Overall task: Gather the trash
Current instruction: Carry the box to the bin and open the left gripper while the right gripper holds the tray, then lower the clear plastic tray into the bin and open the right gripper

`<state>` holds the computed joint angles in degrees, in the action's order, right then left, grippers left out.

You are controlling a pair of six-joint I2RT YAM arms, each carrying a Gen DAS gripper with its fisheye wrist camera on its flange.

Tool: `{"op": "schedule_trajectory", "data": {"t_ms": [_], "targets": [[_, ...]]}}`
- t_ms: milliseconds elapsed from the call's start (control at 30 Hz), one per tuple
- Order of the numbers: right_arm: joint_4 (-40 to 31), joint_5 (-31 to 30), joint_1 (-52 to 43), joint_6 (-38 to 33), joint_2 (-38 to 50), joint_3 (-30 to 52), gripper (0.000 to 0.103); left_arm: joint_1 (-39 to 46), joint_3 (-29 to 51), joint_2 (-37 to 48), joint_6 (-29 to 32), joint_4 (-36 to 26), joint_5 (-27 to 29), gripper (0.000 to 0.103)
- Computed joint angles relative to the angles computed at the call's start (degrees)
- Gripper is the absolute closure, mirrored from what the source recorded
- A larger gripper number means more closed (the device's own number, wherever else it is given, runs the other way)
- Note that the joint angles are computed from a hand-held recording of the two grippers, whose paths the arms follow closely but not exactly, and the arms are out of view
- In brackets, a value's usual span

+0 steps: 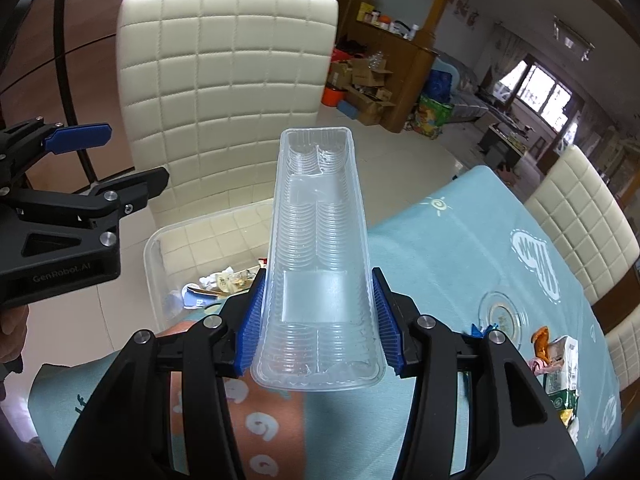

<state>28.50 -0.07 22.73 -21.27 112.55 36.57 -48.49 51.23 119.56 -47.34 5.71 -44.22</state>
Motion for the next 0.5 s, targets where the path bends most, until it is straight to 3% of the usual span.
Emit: {"op": "schedule_trajectory", "data": {"t_ms": [433, 500], "targets": [[4.0, 1.7, 1.6, -1.7, 0.3, -1.5, 0.049, -1.9, -0.1, -0.4, -0.3, -1.3, -1.6, 0.026], [3.1, 2.0, 1.6, -1.4, 0.3, -1.0, 0.042, -1.8, -0.2, -0.4, -0.4, -1.2, -1.4, 0.026]]}}
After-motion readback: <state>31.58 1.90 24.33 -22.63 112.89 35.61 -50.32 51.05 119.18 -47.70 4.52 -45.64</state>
